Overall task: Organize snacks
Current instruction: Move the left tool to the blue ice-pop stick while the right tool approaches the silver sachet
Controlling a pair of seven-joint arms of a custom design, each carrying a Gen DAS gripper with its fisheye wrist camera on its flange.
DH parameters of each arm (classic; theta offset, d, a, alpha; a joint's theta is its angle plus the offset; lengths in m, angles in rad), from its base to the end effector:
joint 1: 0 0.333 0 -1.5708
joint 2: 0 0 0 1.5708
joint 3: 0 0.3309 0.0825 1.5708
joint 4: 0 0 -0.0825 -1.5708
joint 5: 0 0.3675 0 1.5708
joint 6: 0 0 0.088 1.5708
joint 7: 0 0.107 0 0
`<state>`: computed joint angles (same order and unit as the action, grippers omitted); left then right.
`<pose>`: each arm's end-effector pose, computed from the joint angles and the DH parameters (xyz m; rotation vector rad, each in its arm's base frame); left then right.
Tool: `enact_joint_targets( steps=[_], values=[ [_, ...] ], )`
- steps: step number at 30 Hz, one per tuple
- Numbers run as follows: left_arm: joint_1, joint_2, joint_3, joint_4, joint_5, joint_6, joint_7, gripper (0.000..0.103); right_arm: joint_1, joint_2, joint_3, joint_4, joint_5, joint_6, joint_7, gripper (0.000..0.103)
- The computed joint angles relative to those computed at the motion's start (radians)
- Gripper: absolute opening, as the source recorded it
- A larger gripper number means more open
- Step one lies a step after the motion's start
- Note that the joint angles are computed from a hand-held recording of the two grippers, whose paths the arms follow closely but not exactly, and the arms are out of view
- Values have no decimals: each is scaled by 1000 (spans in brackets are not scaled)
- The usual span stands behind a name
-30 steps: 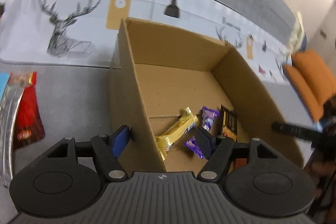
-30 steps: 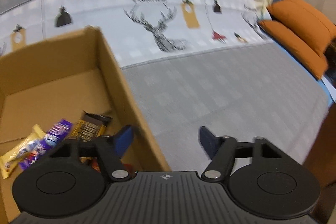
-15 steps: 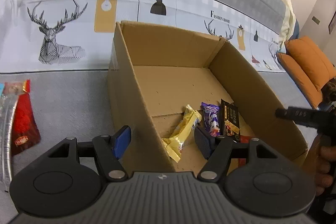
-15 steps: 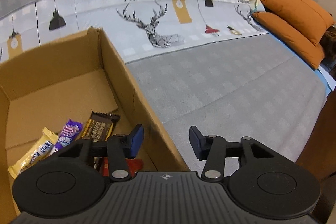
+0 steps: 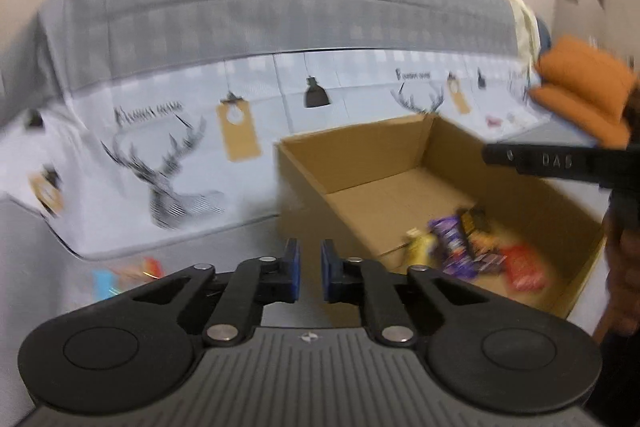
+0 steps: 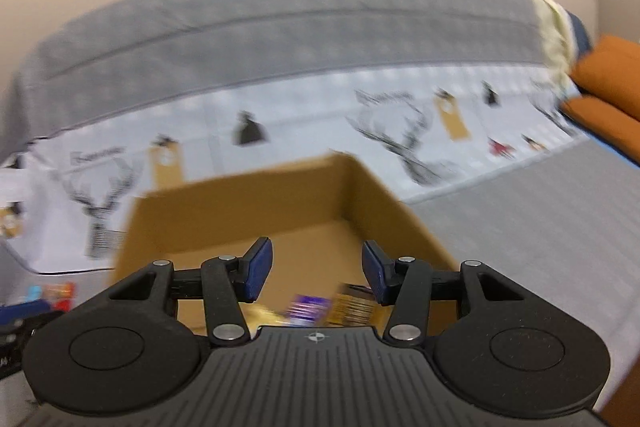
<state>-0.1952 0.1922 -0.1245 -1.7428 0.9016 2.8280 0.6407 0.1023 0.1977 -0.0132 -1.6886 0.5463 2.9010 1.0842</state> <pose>0.6053 -0.2347 0.5735 -1.5022 1.6877 -0.8834 0.6556 0.0282 0.6157 -1.6253 1.4471 -0.7269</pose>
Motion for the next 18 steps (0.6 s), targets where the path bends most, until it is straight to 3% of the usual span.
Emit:
enact_joint_targets(
  steps=[3,6,8,9,11,14,18],
  values=[
    [21,-52,14,-42,21,-41,38,11,-25,-30,90,-21,182,6,-207,51],
    [34,-115,50,-130,145,-45,-117,11,-26,-58,149,-33,409,-13,-466,50],
    [73,-133,12,-149,84,-151,-102,11,-13,-74,162,-41,523,-41,-608,48],
    [64,-147,30,-154,109,-185,-176,11,-3,-80,161,-45,558,-59,-652,48],
    [106,-169,26,-181,80,-140,-249,11,21,-91,153,-55,598,-98,-714,47],
    [129,-169,15,-177,34,-192,-239,11,61,-99,129,-69,597,-149,-734,44],
    [146,-159,13,-163,24,-190,-257,11,100,-94,113,-82,563,-193,-710,36]
  ],
)
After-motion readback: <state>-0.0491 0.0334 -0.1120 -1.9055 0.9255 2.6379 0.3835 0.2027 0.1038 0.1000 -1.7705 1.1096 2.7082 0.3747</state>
